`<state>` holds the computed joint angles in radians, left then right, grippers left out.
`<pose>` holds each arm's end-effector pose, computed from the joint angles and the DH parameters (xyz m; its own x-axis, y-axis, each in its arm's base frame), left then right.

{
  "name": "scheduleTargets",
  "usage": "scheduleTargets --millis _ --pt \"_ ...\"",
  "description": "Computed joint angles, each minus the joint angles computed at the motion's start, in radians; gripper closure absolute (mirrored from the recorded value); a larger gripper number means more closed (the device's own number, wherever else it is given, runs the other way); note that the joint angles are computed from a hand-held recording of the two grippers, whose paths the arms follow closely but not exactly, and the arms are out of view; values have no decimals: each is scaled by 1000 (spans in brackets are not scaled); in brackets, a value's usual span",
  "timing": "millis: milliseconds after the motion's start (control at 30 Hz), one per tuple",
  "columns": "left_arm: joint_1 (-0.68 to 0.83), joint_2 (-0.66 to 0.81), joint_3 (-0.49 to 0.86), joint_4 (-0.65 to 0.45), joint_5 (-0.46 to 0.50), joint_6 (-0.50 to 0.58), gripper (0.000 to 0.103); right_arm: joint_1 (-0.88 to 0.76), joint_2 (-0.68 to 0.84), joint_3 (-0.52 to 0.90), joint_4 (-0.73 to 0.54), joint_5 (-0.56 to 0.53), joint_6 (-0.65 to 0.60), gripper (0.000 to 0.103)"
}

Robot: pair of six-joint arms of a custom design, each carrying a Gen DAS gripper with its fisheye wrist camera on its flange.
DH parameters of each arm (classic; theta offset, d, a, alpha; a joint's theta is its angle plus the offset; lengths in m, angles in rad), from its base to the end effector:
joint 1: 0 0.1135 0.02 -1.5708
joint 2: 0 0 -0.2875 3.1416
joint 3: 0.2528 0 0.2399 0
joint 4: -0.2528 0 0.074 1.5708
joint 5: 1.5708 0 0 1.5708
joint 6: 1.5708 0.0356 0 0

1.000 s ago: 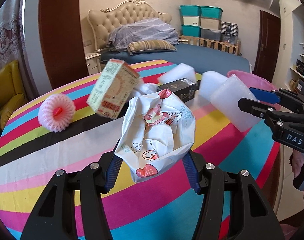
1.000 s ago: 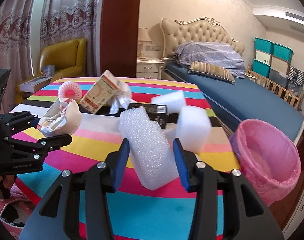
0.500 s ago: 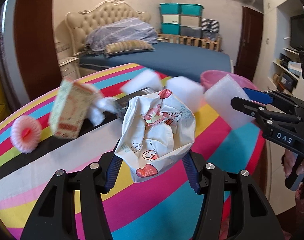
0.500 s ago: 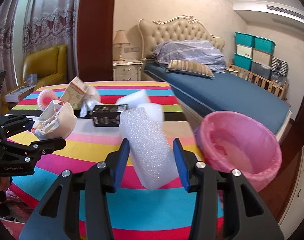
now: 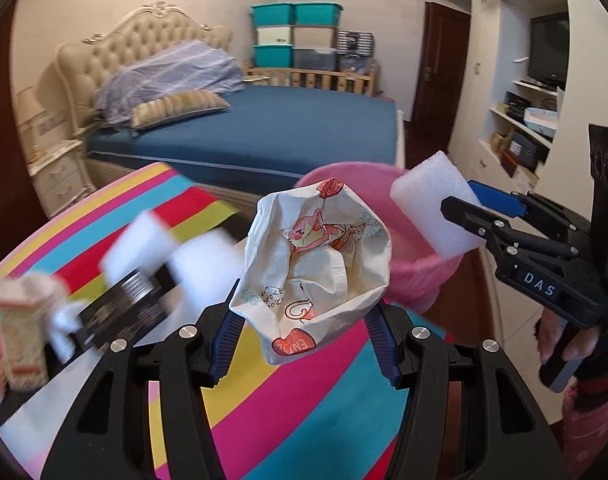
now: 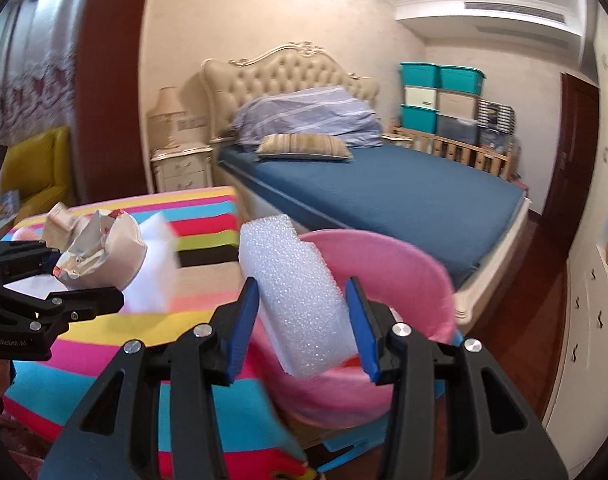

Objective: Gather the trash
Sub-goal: 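Carry the paper bag and foam block over the pink bin and open both tools, then move both open tools back over the table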

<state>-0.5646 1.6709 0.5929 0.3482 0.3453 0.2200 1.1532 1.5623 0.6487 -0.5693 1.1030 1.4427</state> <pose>0.2399 -0.1662 0.1516 -0.3933 0.4922 -0.7766 0.8223 0.5662 -0.0576 0.1162 0.1835 0.1640 -0.4289 0.1361 -0.8931 0.3521 0.9356 -0.0265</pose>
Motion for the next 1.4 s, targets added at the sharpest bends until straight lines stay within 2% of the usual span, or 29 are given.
scheduleTargets --millis 133,300,400,433,467,500,567,633,733,800,900,933,1033,1133,1300,1400 --pt "-100 102 151 -46 -39 -51 48 -102 -101 -96 98 -14 -120 59" --pt "-167 212 312 -79 -83 -107 47 -241 -156 -204 327 -46 -346 59" --pt "-172 273 402 -106 -42 -154 43 -317 -148 -261 481 -61 -461 57" --pt "-170 295 431 -117 -16 -166 33 -342 -134 -282 542 -59 -496 53" --pt "-172 313 455 -126 -4 -173 27 -363 -119 -305 612 -62 -540 34" --pt "-177 320 465 -121 -12 -178 17 -371 -99 -312 649 -60 -557 22" --pt "-178 312 436 -68 -38 -191 15 -367 -80 -329 667 -47 -538 22" --pt "-158 288 398 -51 -20 -193 15 -335 -88 -339 635 -36 -475 22" --pt "-100 216 277 26 -7 -172 11 -231 -65 -289 423 18 -283 22" --pt "-69 160 177 90 -19 -151 10 -136 -22 -232 251 38 -105 22" --pt "-15 85 35 154 -19 -98 9 -41 38 -174 137 36 51 22" --pt "11 64 -10 171 -10 -69 6 -28 58 -153 132 29 59 22" --pt "104 11 -129 216 22 11 6 -8 111 -92 167 0 12 22" --pt "236 -26 -203 209 80 90 6 -36 159 -27 289 -38 -143 20" --pt "498 -39 -248 194 166 200 6 -74 272 96 435 -111 -331 20" --pt "639 -6 -234 182 203 236 6 -87 341 191 474 -155 -421 18"
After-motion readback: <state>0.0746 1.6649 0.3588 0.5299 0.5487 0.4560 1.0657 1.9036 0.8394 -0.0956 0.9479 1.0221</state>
